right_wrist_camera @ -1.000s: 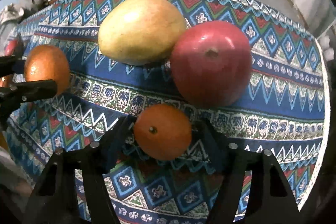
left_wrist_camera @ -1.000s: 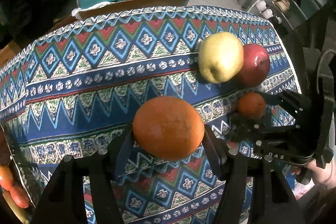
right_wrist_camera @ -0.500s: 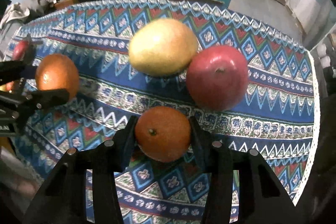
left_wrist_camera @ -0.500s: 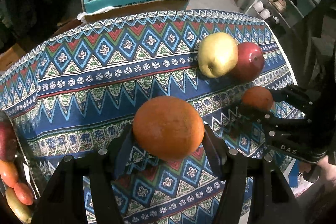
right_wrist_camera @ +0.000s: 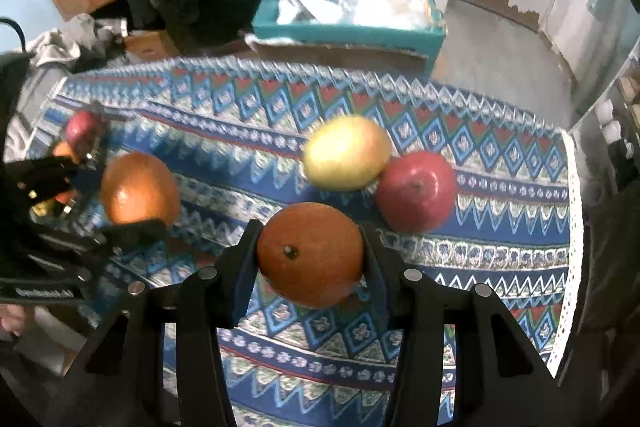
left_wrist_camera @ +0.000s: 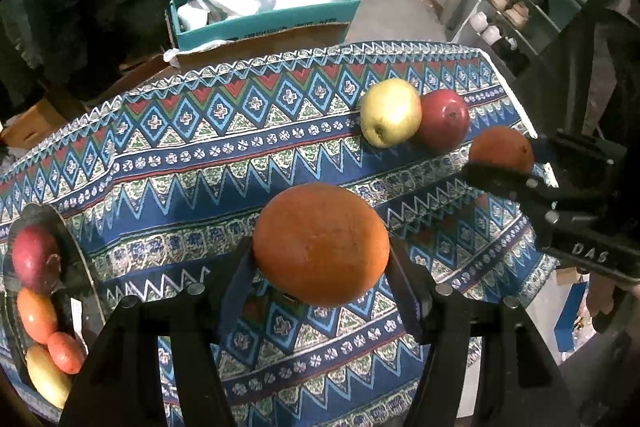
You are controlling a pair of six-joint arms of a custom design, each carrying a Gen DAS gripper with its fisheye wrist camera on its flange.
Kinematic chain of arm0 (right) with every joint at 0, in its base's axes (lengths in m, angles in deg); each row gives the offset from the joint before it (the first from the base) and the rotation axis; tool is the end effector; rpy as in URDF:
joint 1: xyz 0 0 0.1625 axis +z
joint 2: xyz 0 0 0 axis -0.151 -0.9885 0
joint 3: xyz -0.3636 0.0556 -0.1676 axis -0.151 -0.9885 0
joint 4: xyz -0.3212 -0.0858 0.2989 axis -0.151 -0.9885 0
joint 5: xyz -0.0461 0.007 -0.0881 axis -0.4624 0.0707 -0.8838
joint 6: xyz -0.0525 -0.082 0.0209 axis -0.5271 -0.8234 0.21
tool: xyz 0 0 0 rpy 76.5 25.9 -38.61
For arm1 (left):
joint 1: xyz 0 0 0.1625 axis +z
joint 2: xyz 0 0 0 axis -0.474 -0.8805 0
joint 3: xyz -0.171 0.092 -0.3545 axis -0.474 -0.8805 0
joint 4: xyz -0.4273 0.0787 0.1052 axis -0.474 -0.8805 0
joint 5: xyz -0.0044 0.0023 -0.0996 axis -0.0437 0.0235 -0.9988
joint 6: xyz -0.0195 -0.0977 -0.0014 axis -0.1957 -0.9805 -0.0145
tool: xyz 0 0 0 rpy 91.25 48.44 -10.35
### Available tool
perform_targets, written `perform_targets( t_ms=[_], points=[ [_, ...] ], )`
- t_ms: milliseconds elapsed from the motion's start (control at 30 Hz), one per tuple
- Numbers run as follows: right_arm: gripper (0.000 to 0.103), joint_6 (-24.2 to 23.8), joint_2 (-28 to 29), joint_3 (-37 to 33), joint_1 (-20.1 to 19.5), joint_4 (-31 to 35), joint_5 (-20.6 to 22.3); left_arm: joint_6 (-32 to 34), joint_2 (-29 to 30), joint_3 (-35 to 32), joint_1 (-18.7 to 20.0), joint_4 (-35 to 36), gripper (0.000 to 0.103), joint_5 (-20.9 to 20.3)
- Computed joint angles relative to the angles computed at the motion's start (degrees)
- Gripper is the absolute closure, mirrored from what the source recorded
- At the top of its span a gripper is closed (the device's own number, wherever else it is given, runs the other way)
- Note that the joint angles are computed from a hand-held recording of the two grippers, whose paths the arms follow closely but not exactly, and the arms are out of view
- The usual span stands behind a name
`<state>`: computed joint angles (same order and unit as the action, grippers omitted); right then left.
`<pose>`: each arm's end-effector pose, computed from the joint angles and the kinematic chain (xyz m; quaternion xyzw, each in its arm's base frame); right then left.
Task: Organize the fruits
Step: 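Carry the orange and tangerine over the glass bowl and lower them in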
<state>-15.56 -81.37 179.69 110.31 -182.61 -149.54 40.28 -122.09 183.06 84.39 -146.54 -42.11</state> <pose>0.1978 -0.5683 0.1166 0.1781 -0.9258 0.1718 0.2856 -0.1744 -0.5902 0.1166 0.2405 0.9334 -0.0770 0.2550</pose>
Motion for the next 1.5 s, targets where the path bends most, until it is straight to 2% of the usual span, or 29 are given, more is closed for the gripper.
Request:
perform_targets(
  t_ms=[800, 1300, 1500],
  points=[
    [0.055, -0.16, 0.40, -3.03, 8.70, -0.13, 3.82, -0.06, -14.63, 5.48, -3.39, 1.04, 0.038, 2.44],
    [0.055, -0.26, 5.67, -8.43, 12.25, 3.47, 6.38, 0.25, -20.38, 8.13, -2.71, 0.09, 0.038, 4.87],
    [0.055, 0.09, 8.69, -11.56, 13.12, 5.68, 6.97, -0.37, -22.26, 9.02, -0.89, 0.04, 0.038, 5.51]
  ],
)
